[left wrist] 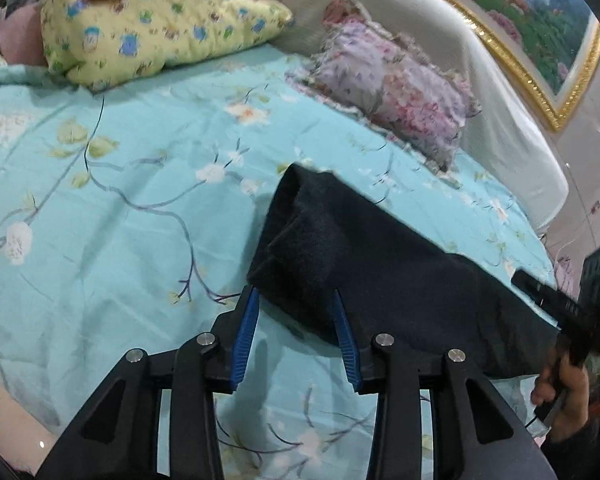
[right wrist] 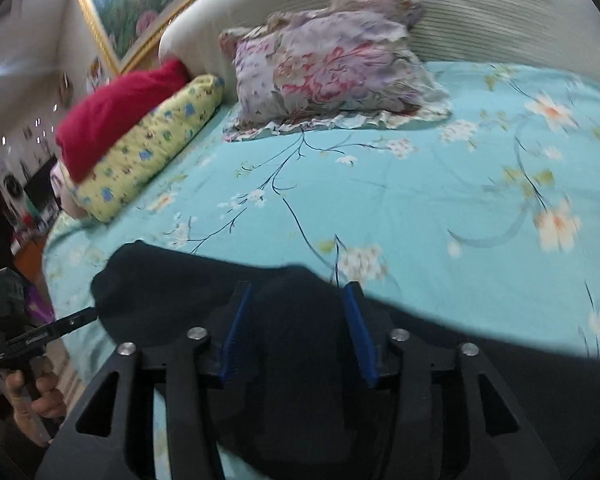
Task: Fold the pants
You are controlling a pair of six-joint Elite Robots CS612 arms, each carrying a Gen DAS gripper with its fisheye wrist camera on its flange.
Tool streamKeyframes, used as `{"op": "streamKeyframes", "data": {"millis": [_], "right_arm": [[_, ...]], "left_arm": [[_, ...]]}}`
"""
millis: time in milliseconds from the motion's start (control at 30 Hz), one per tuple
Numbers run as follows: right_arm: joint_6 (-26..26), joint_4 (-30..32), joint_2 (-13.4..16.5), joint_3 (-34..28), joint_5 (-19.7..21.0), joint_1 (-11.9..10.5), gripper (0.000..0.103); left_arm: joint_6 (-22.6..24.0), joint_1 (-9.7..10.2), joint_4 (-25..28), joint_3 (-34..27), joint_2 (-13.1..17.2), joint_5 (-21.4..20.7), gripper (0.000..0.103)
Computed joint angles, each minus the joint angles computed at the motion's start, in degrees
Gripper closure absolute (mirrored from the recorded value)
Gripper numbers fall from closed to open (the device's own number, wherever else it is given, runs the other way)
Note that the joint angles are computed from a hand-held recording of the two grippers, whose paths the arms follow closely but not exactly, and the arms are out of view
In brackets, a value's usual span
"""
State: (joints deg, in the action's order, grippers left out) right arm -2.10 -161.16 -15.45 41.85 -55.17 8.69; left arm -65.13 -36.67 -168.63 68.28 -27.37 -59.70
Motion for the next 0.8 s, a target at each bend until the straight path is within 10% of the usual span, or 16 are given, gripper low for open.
{"op": "streamKeyframes", "data": {"millis": [800], "right_arm": [[17.5,-26.5,-11.3,28.7,-2.5,-6.5,0.05]], "left_arm": [[17.6,-2.07,5.6,-21.4,8.7,-12.5,0.051]]}}
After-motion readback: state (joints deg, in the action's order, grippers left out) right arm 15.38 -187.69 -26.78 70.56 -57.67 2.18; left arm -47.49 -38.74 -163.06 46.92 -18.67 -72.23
